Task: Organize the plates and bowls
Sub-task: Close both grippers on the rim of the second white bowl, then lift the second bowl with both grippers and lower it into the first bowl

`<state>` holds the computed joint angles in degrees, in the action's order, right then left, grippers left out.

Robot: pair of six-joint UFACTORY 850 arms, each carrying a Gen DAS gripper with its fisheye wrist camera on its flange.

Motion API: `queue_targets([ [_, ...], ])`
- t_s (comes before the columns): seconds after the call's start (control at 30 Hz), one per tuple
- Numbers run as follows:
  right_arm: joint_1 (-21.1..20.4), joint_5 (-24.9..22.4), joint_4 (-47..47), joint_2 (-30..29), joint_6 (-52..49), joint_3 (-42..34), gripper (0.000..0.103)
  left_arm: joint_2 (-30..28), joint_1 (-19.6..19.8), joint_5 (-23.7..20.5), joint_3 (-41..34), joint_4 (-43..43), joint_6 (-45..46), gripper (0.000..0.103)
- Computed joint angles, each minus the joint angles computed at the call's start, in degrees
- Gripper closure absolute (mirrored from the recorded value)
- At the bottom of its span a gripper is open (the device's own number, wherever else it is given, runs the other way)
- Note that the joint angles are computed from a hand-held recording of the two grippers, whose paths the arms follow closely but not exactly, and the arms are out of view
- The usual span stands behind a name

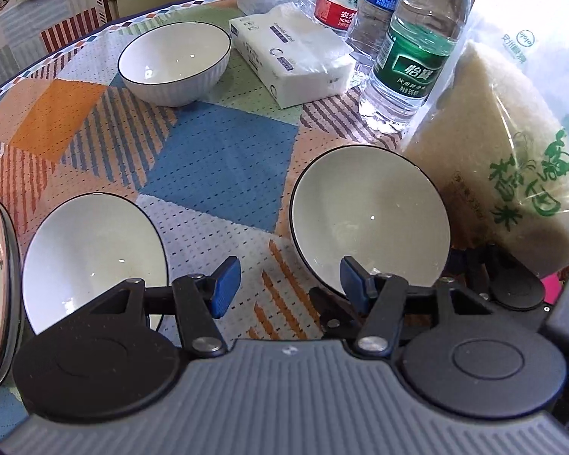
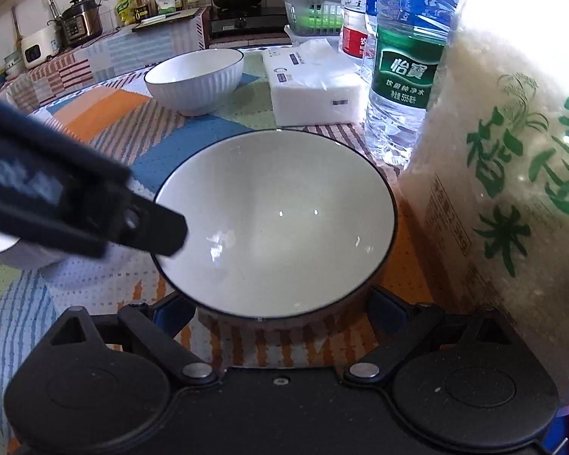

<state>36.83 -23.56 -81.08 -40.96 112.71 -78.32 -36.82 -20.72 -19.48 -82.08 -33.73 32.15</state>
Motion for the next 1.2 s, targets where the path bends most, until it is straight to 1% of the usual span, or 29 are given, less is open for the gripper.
queue_targets([
  [0.1, 0.19, -1.09, -1.65, -0.82, 1.5, -0.89, 0.005, -0.7, -0.18, 0.73, -0.37, -1.53, 0.98, 0.051],
  [0.13, 0.27, -1.34, -2.68, -0.96, 2.36, -0.97, 0.005, -0.98, -0.29, 0.92, -0.57, -1.61, 1.09, 0.056],
  [0.17, 0.35, -1.63, -3.1, -1.15, 2.56, -1.15, 0.005, -1.36, -0.38, 0.31, -1.14, 0.26, -0.79, 0.062],
  [0.2, 0.42, -1.8, -3.36, -1.28, 2.82, -1.29, 0.005, -1.86, -0.3, -0.92, -1.87, 1.1, -1.83, 0.064],
  [0.27, 0.49, -1.8, -3.87, -1.16, 3.54, -1.03, 0.006, -2.17, 0.14, -2.41, -2.36, -2.49, 0.88, 0.074],
  [0.3, 0.5, -1.77, -4.03, -1.09, 3.7, -0.94, 0.006, -2.24, 0.26, -2.95, -2.48, -3.52, 1.9, 0.076],
  [0.37, 0.4, -1.53, -4.73, -1.02, 4.49, -0.79, 0.006, -2.22, 0.43, -3.52, -2.43, -5.77, 4.33, 0.083],
  [0.4, 0.37, -1.37, -5.35, -0.92, 5.22, -0.57, 0.007, -2.16, 0.46, -3.74, -2.35, -6.69, 5.4, 0.085],
  [0.6, 0.74, -0.64, -9.92, 0.24, 9.43, 1.33, 0.007, -0.68, 0.17, -2.75, -0.81, -5.07, 6.08, 0.086],
  [0.73, 0.96, -0.11, -10.73, 0.83, 10.29, 1.76, 0.008, 0.99, 0.48, -2.78, 0.59, -4.97, 6.92, 0.086],
  [0.8, 1.24, -0.14, -11.72, 1.33, 11.78, 2.14, 0.008, 2.01, 0.83, -3.19, 1.4, -6.01, 8.6, 0.086],
  [0.87, 1.77, -0.57, -11.4, 2.05, 11.88, 2.6, 0.008, 3.32, 1.51, -4.13, 2.5, -8.74, 12.69, 0.086],
  [0.93, 2.27, -0.84, -10.62, 3.01, 10.92, 3.06, 0.008, 4.61, 2.4, -5.75, 3.39, -11.43, 15.85, 0.086],
  [1.03, 3.27, -1.93, -10.46, 4.33, 10.1, 3.52, 0.008, 6.85, 3.33, -7.03, 4.77, -12.77, 17.58, 0.086],
  [1.2, 4.97, -3.83, -11.16, 5.98, 10.58, 3.63, 0.008, 10.96, 4.44, -6.98, 7.7, -13.67, 19.53, 0.086],
])
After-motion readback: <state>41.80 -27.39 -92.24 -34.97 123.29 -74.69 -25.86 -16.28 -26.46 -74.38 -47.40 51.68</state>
